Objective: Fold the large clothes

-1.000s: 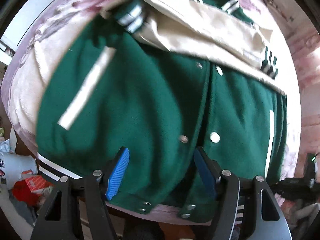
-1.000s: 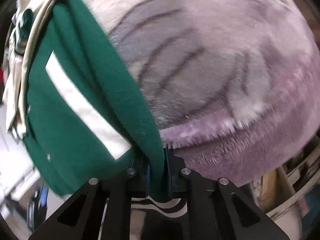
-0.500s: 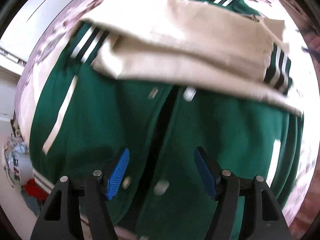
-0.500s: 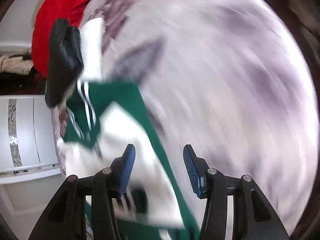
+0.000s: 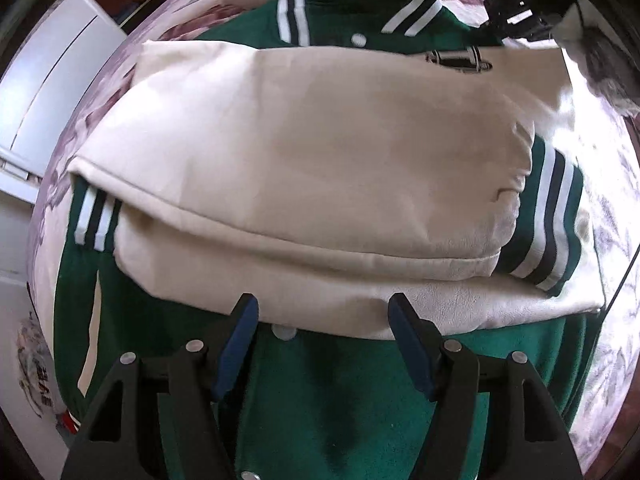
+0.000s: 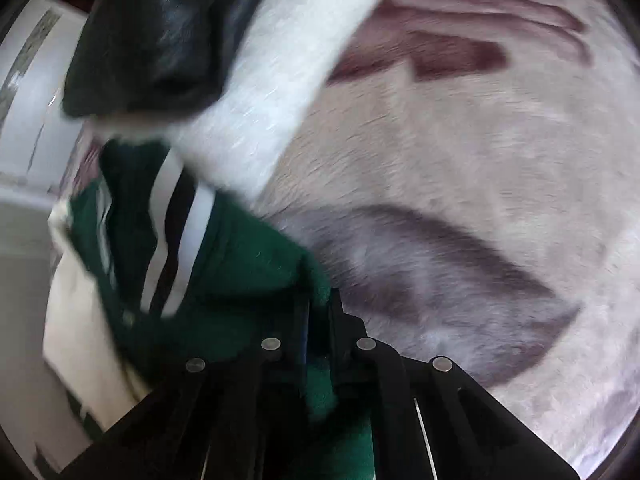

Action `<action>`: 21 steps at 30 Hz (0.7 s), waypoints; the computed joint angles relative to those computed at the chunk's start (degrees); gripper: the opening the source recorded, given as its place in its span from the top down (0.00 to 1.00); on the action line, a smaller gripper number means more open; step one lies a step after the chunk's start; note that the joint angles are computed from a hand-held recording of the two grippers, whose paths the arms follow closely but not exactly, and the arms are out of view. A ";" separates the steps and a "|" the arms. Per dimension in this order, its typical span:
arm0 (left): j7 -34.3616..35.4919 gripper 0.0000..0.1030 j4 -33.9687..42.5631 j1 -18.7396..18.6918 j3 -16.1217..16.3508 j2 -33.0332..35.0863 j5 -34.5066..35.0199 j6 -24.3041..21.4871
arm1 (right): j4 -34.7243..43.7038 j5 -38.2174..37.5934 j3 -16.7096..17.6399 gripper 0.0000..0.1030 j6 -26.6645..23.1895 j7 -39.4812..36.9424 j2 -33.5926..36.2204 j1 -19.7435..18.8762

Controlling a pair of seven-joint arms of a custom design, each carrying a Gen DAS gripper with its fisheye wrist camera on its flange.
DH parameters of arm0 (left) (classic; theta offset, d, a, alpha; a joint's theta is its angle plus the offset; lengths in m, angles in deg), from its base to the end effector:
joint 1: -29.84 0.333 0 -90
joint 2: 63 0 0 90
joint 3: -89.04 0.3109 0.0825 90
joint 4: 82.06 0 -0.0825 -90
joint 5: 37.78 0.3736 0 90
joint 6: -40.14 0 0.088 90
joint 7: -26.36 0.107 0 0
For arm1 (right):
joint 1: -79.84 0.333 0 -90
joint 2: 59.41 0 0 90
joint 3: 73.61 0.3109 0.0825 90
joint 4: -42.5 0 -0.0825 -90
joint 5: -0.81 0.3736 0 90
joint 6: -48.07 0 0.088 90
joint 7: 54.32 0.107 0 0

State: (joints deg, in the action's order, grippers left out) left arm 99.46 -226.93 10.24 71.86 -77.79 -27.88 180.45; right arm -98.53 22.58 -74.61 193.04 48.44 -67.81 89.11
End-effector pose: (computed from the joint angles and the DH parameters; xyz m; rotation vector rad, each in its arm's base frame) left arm 0.3572 -0.2664 0.3825 -1.5197 2.4711 -0.1341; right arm 0.4709 0.0644 0.3740 -1.5970 2.3261 0.1256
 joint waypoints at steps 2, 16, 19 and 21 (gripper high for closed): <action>-0.98 0.37 0.35 0.34 -0.76 0.82 2.07 -0.20 | -0.22 -1.14 0.19 0.93 0.33 2.21 0.60 -0.35; -3.52 0.37 -4.77 -1.70 -1.00 -9.49 -0.26 -12.72 | -3.70 11.68 -2.07 0.91 -19.58 0.43 -5.01 -6.26; -4.18 0.37 -6.13 -1.56 -1.13 -9.20 0.00 -12.64 | -7.37 0.09 0.52 0.97 -11.51 8.63 -8.87 -6.31; -4.35 0.36 -6.69 -1.37 -1.29 -8.09 0.69 -12.73 | -10.33 2.15 -1.69 1.00 -7.77 10.40 -9.47 -6.24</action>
State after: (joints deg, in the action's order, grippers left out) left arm 95.11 -233.62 8.87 70.56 -85.89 -27.19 167.73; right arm -108.86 24.73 -76.31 185.27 58.83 -77.27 82.88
